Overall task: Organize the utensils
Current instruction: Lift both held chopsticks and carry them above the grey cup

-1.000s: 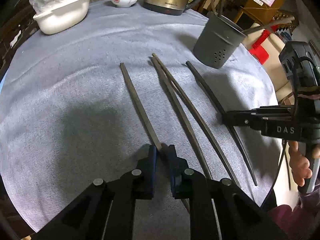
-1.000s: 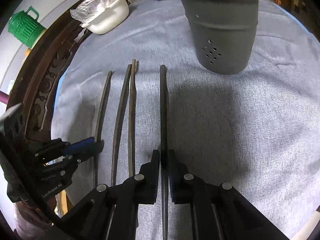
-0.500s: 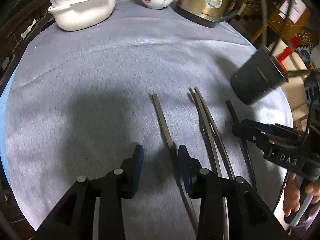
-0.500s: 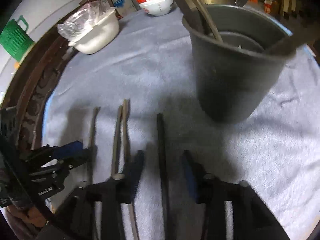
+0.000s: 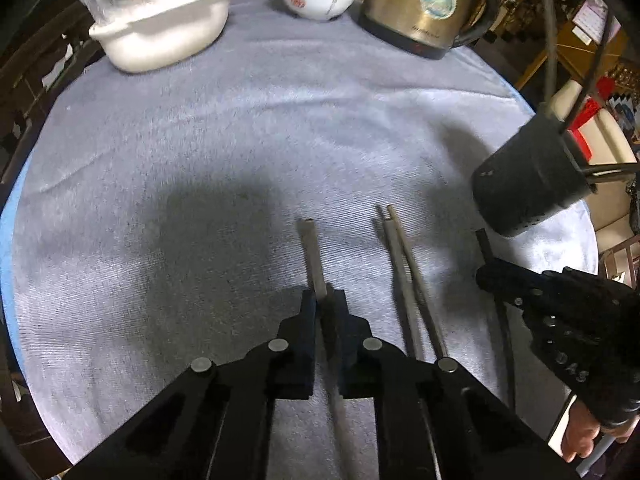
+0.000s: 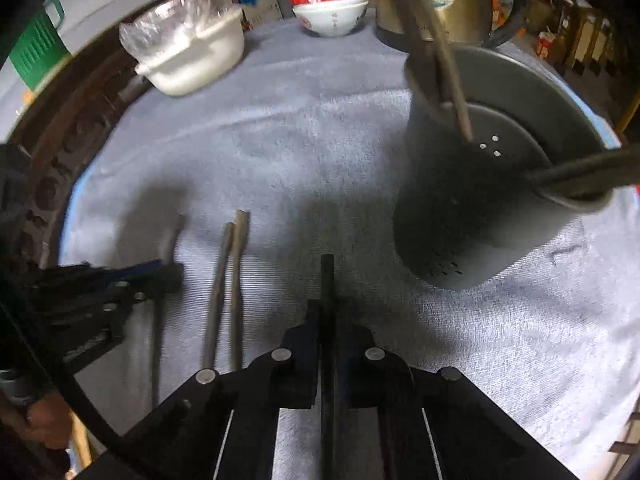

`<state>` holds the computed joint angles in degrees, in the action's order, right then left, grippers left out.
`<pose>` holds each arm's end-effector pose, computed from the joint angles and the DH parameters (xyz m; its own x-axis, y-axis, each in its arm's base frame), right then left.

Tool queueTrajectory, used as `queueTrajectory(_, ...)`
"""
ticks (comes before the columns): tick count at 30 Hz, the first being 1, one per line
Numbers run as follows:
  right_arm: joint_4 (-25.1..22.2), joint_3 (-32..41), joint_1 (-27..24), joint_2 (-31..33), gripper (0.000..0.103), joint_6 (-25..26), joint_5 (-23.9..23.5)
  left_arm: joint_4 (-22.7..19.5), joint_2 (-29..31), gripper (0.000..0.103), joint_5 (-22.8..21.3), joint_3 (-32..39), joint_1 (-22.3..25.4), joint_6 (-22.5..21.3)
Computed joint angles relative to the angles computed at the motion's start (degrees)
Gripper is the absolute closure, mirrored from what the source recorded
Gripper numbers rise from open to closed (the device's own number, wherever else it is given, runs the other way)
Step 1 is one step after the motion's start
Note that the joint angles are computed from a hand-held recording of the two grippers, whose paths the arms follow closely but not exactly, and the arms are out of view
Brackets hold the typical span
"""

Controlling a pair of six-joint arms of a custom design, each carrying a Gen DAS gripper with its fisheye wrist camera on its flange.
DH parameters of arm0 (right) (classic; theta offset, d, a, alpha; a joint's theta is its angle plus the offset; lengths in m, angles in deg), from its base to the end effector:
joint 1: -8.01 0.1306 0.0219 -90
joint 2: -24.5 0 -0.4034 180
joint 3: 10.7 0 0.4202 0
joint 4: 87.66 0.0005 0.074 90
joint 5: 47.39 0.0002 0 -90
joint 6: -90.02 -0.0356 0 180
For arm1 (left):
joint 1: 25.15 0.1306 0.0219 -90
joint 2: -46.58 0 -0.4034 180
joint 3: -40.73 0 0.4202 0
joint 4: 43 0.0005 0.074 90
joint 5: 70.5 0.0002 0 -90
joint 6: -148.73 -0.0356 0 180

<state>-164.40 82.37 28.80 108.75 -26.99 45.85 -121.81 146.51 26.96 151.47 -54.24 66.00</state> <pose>0.4101 0.1530 0.4948 -0.9237 0.1343 -0.3587 0.0954 0.9877 0.1241 0.4737 -0.2694 0.5054 -0.8701 0.3405 -0.3564 0.4178 0.8931 -0.1668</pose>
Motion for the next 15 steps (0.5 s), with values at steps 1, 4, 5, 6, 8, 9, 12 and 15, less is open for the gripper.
queueTrajectory(1,0.5,-0.2,-0.2,-0.9,0.096,0.0,-0.4,0.7,-0.6,0.098,0.0,-0.2,-0.2,0.1)
queueTrajectory(4,1.7,-0.1,-0.1,-3.1,0.096,1.0,-0.8,2.2,-2.7,0.098,0.0,-1.0,0.0,0.1)
queueTrajectory(5,2.1,0.0,-0.2,-4.1,0.096,1.3,-1.3,2.3,-3.7,0.098,-0.2,-1.1,0.0,-0.1)
queueTrajectory(6,2.4,0.2,-0.3,-5.1,0.096,1.5,-1.7,2.3,-5.0,0.098,-0.5,-1.3,0.0,-0.5)
queueTrajectory(8,2.9,0.2,-0.5,-6.9,0.096,2.2,-2.2,2.7,-6.5,0.098,-0.8,-1.3,-0.3,-1.0)
queueTrajectory(9,3.4,0.3,-0.4,-7.9,0.096,2.5,-2.4,3.0,-7.4,0.098,-1.1,-1.2,-0.6,-1.3)
queueTrajectory(12,4.3,0.5,0.6,-10.5,0.096,2.5,-1.9,3.7,-9.4,0.098,-1.6,-0.5,-1.1,-2.3)
queueTrajectory(15,5.3,0.7,1.0,-13.0,0.096,2.5,-1.8,4.3,-11.2,0.098,-2.4,0.5,-2.2,-2.8)
